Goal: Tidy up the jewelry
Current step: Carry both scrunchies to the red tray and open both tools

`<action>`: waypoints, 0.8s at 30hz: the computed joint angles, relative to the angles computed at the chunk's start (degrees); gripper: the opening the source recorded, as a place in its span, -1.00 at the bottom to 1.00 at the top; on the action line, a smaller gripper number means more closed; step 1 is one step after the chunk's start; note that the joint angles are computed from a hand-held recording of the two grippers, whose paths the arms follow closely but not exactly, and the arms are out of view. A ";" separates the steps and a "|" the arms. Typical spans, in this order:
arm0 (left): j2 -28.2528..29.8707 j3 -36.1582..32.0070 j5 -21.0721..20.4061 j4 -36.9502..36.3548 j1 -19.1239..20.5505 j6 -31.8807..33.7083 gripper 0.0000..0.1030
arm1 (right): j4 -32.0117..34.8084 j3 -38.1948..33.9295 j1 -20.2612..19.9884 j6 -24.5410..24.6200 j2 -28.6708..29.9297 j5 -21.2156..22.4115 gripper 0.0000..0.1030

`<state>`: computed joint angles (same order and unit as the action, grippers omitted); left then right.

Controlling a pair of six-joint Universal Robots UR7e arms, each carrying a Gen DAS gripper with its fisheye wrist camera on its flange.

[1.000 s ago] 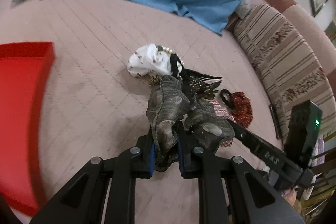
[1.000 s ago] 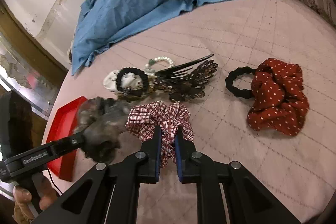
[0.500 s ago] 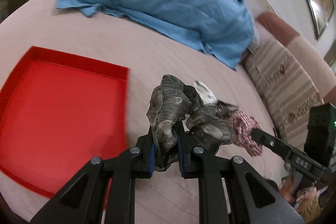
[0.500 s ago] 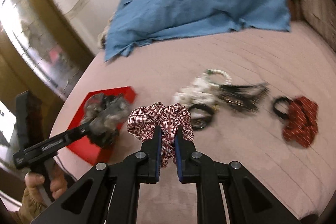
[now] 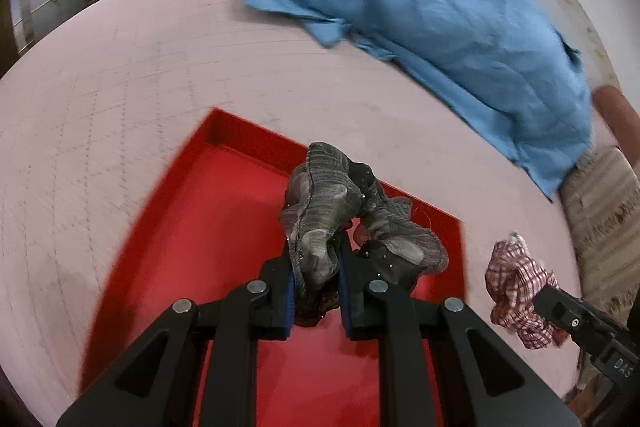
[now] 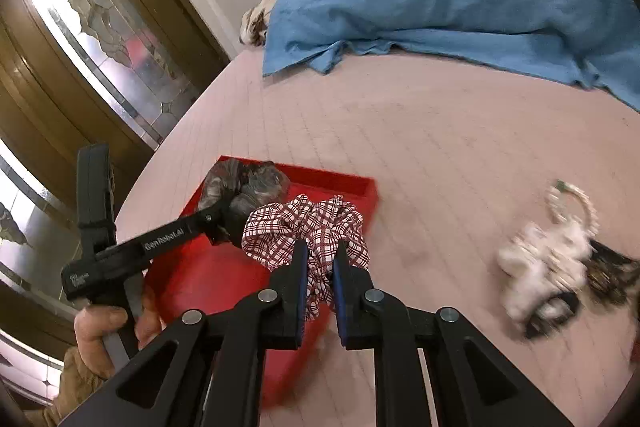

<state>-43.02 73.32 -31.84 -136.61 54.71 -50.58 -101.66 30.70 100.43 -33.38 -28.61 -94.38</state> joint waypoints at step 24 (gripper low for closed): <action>-2.21 4.40 -0.78 -10.99 0.57 5.56 -0.01 | -6.99 -5.07 2.77 -1.88 9.35 -8.21 0.01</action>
<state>-45.23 77.72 -32.63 -147.60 55.29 -45.02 -108.65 25.63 103.21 -35.26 -19.26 -102.60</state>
